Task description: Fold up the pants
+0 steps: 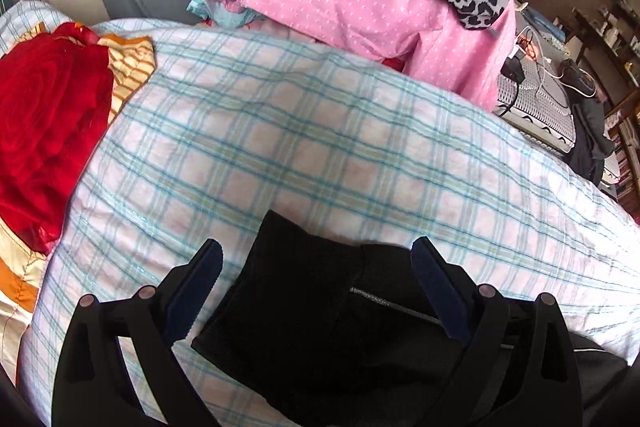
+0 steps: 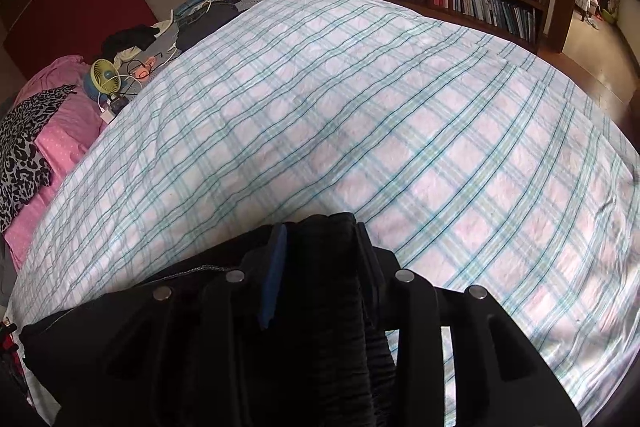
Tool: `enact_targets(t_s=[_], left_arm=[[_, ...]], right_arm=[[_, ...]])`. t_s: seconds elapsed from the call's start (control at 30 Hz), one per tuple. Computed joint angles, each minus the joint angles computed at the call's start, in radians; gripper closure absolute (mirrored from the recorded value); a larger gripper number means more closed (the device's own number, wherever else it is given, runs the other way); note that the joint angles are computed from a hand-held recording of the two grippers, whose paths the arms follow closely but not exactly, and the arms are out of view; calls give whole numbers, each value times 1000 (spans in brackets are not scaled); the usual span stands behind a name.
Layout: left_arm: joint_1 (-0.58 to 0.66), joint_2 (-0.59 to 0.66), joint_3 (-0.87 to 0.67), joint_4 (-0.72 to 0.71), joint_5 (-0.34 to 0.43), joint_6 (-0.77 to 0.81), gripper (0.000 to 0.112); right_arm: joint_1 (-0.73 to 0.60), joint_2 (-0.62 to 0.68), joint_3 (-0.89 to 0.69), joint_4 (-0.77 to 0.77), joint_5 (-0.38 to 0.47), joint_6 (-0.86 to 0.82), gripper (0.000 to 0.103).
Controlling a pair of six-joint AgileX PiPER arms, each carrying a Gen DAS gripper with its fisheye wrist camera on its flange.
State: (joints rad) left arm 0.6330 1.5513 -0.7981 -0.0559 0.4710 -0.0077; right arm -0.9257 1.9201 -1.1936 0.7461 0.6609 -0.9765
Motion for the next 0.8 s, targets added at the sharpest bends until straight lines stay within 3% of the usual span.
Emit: enact_targets(t_s=[0.1,0.27,0.43,0.5,0.7,0.77,0.8], left_arm=[[-31,46,-19,66,52,-99,18],[-67,108,-53,124,68,-259,18],[-25,129,-111,-31,120,-215,17],[-25,148,-144,-30,154,-258,17],[-131,249,-275,193,265,-529,17],[-164,254,-283,245,268,-577,22],[-174,246,-278,248,256,-575,30]], right_arm=[[0,-2,4,-1,-8,-4,64],[-5,-2,10,4,-16,-27,62],[-6,-1,11,5,-17,-31,62],[-6,-1,13,6,-20,-33,62],[-7,-6,23,10,-33,-47,62],[-7,-10,24,8,-34,-50,62],[-8,-11,24,7,-32,-51,62]])
